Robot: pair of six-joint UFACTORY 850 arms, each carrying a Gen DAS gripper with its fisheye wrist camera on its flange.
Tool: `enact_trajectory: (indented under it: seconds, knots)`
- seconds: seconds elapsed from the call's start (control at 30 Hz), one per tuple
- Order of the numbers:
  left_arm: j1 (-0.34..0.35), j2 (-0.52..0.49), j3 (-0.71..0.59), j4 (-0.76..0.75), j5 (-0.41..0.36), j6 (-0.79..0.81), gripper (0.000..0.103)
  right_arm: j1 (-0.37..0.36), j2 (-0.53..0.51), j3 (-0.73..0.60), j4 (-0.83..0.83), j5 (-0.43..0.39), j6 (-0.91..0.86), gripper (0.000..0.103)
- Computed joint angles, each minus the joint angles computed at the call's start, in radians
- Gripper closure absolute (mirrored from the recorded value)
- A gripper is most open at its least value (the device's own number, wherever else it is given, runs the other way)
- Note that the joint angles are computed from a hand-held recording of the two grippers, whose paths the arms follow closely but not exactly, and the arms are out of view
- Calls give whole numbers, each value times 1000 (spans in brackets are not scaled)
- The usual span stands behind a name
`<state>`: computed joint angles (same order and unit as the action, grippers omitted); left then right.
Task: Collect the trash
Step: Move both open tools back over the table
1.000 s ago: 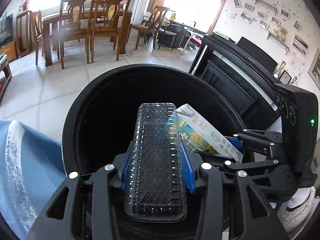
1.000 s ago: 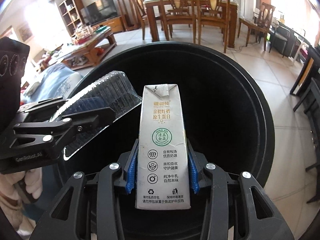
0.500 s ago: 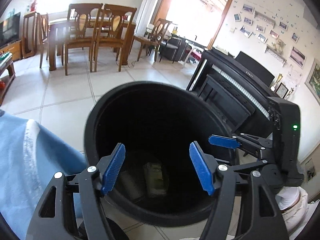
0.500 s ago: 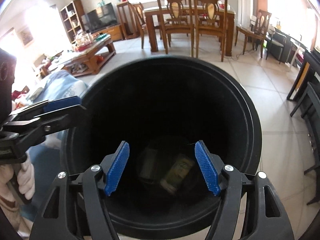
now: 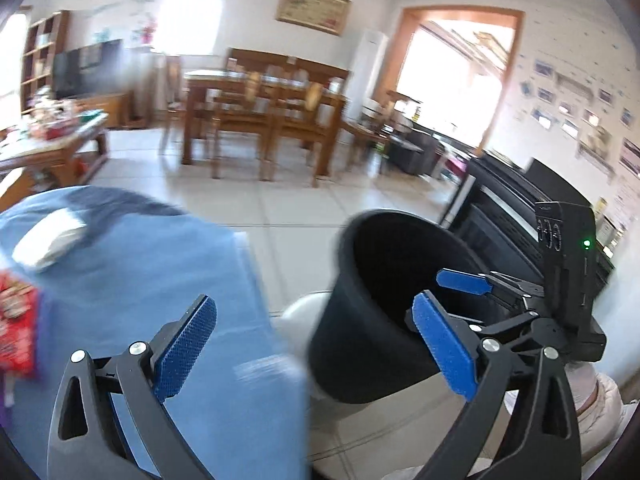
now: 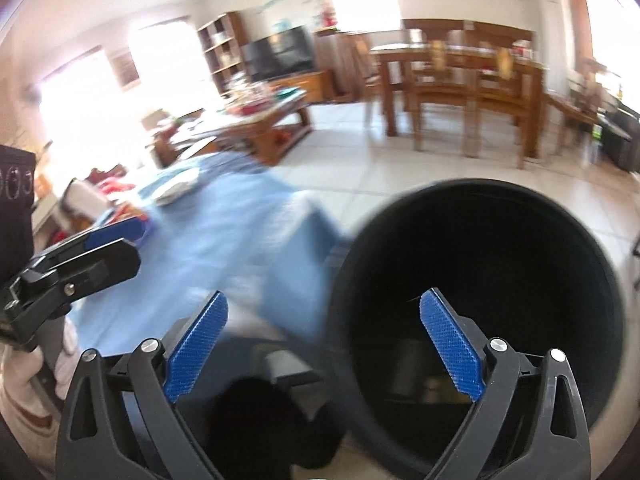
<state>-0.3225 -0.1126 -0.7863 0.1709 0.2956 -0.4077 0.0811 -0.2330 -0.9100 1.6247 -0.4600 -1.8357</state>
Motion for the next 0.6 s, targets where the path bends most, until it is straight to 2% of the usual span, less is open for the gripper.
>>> enact_trajectory:
  seconds: [0.1,0.27,0.43,0.6]
  knots:
    - [39,73,78,-135,12,112,5,66,-19,-36,-92,-29,98,8]
    - [124,181,180,-262,19,197,5,181,-53,-87,-163,-69,205,8]
    - [289,285,281,-216,27,98,5,275,-93,-137,-179,-93,264,8]
    - [488,320,313,-96,0,-95,5,347,-154,-213,-184,-134,337,8]
